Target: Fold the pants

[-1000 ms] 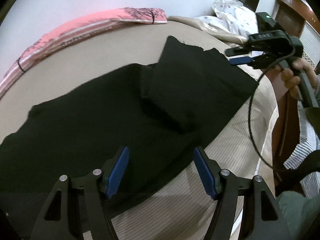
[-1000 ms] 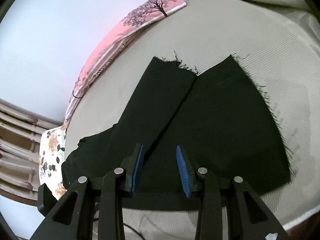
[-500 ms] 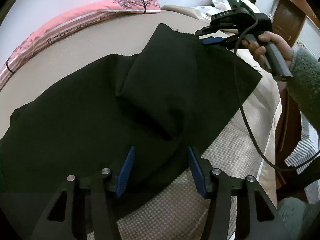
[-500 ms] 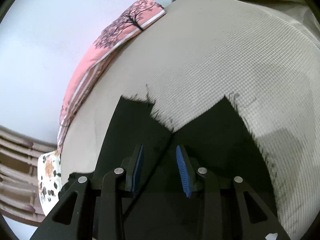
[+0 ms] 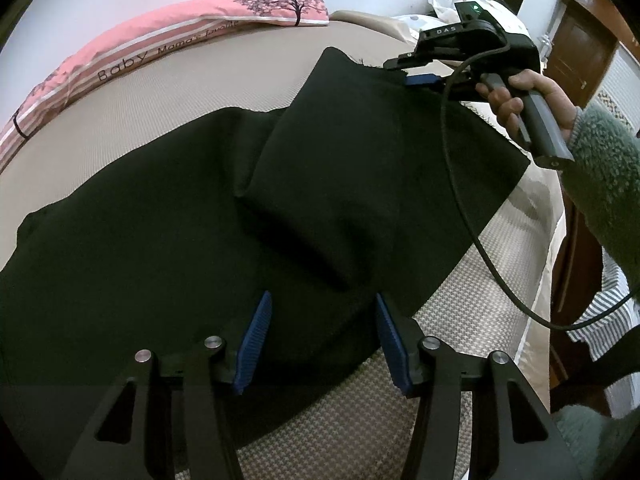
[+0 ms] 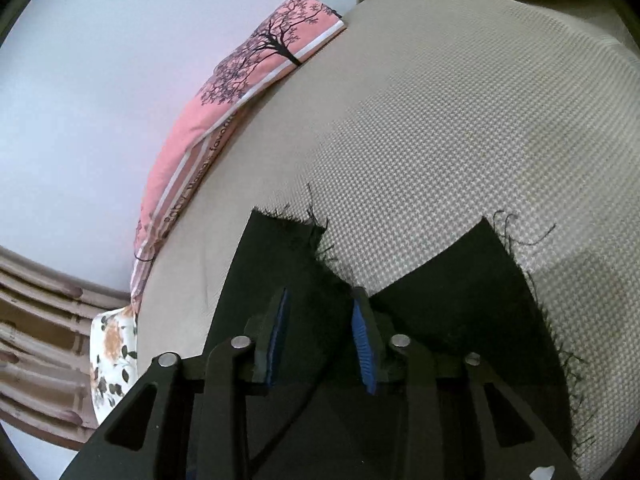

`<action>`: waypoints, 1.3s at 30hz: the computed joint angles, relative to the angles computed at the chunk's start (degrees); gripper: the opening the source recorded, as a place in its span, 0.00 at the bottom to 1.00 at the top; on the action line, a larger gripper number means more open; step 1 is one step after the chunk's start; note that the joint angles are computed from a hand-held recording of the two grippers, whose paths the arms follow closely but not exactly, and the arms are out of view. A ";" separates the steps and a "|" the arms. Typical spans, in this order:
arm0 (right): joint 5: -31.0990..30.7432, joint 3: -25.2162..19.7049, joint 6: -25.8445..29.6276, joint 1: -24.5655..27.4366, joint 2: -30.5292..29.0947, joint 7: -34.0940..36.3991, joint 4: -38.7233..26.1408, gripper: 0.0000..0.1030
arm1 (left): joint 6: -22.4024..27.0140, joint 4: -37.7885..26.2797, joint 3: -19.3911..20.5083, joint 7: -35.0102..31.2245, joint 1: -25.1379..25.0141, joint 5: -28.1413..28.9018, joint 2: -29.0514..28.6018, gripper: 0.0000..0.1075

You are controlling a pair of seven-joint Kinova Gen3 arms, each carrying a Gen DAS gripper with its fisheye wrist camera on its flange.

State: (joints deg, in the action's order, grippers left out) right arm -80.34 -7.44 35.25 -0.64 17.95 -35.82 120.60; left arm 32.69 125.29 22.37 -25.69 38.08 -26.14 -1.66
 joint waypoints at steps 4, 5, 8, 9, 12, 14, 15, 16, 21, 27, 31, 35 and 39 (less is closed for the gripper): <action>-0.11 0.65 -1.00 -1.33 0.57 -0.68 -0.46 0.07 | 0.10 0.04 0.11 0.68 0.16 -0.78 0.22 0.50; 0.41 1.09 -1.91 -2.33 0.19 -1.95 -0.69 0.05 | 0.13 0.08 0.15 1.03 0.24 -1.00 0.22 0.50; 6.37 3.37 -5.57 -6.90 -3.78 -8.78 -1.25 0.04 | 0.08 0.09 0.01 1.04 0.37 -0.96 0.20 0.50; 8.69 2.67 -7.90 -7.49 -5.96 -11.11 -0.83 0.04 | -0.39 0.33 -0.19 0.72 0.27 -0.57 -0.02 0.50; 15.67 -4.01 -13.64 -3.57 -13.66 -17.15 1.72 0.04 | -2.63 1.37 -1.01 -2.22 -0.72 2.16 -1.18 0.45; 20.33 -9.18 -14.22 1.69 -18.97 -21.69 3.64 0.04 | -3.00 1.47 -0.97 -3.60 -1.53 3.31 -1.55 0.40; 22.66 -11.40 -14.43 4.35 -21.63 -24.02 4.79 0.04 | -3.57 1.68 -1.12 -4.65 -1.92 4.22 -1.82 0.40; 24.99 -13.16 -13.72 7.00 -24.28 -26.35 6.17 0.03 | -4.00 1.86 -1.00 -5.09 -2.30 4.67 -2.06 0.39; 36.03 -21.99 -12.26 20.27 -31.70 -38.00 13.51 0.03 | -4.16 1.78 0.63 -7.05 -3.19 4.53 -2.10 0.38; 40.32 -28.90 -12.66 27.57 -29.41 -46.38 17.39 0.03 | -2.46 0.85 1.52 -6.60 -2.00 2.42 -1.06 0.36; 42.48 -24.08 -12.62 22.15 -32.13 -49.30 17.86 0.03 | -3.61 1.36 0.56 -8.51 -1.84 3.95 -1.38 0.36; 46.51 -26.85 -13.90 23.10 -28.78 -53.36 17.80 0.02 | -4.06 1.45 -0.52 -13.13 -1.86 7.90 -1.85 0.35; 52.96 -27.06 -9.81 24.12 -28.81 -57.32 14.92 0.18 | -3.18 0.73 -1.20 -18.43 -2.40 12.64 -1.96 0.36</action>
